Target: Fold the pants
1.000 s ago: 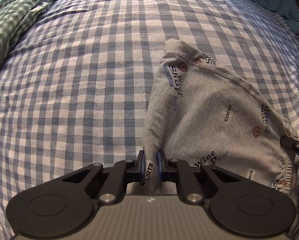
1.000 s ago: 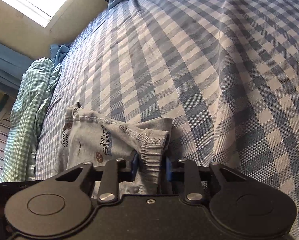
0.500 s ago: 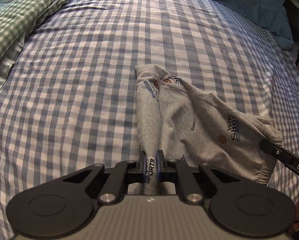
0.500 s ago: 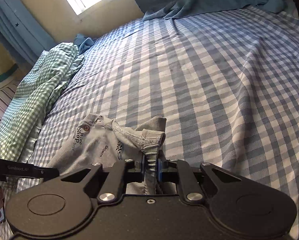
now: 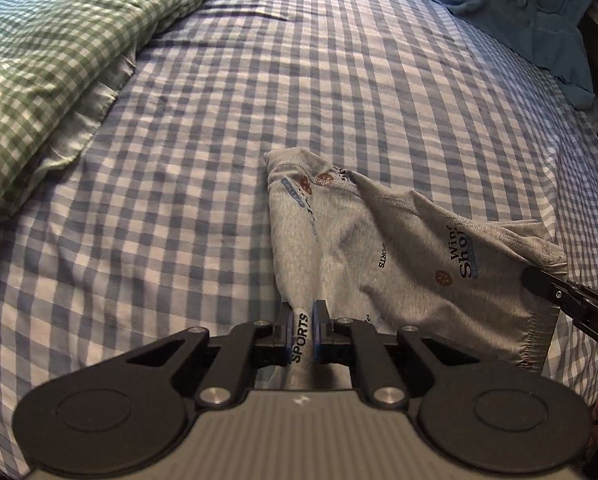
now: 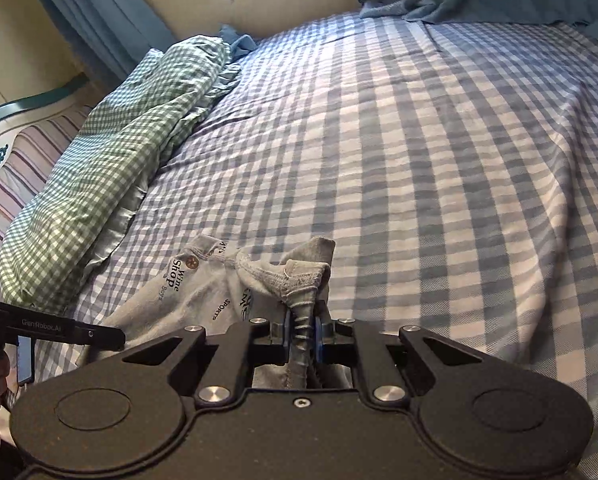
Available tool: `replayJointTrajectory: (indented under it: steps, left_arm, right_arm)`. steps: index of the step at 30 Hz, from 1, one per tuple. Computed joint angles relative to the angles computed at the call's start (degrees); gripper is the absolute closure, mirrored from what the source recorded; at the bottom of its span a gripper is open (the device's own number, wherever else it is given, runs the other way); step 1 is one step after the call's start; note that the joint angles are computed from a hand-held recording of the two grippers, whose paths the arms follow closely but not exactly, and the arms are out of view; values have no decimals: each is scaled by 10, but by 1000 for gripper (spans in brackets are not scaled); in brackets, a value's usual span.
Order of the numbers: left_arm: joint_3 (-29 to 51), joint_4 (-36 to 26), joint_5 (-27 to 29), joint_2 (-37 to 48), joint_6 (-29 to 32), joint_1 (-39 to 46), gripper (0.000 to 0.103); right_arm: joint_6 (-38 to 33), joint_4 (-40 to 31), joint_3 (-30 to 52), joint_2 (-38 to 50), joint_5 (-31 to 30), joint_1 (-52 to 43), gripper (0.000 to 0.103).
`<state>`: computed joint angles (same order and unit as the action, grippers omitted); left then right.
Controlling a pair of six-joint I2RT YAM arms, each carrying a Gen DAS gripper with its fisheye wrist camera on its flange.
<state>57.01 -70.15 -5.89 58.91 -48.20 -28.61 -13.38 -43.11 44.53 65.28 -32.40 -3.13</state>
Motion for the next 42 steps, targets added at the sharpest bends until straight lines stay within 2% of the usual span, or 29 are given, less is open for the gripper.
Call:
replayJointTrajectory:
  steps: [3, 6, 9, 12, 14, 20, 24, 28, 34, 42]
  left_arm:
    - [13, -21, -9, -33, 75, 75, 94]
    - [31, -23, -3, -44, 143, 149, 94]
    - [47, -8, 16, -46, 223, 231, 94]
    - [62, 2, 32, -44, 266, 277, 94]
    - [47, 30, 46, -35, 298, 313, 94]
    - [-36, 83, 80, -37, 335, 363, 94]
    - [-106, 118, 100, -32, 349, 397, 94]
    - [-151, 124, 108, -50, 363, 419, 94]
    - [-176, 117, 136, -68, 391, 468, 95]
    - [-196, 114, 117, -56, 426, 508, 100]
  right_arm:
    - [81, 54, 5, -11, 30, 91, 92]
    - [146, 113, 23, 17, 64, 165, 92]
    - [171, 148, 62, 64, 95, 217, 92]
    - [171, 159, 109, 107, 120, 250, 92]
    - [177, 160, 140, 138, 129, 261, 92]
    - [195, 169, 175, 220, 156, 286, 92]
    - [186, 182, 165, 252, 182, 308, 92]
    - [192, 195, 141, 265, 192, 322, 92]
    - [211, 205, 122, 273, 195, 322, 92]
    - [212, 191, 137, 296, 203, 322, 90]
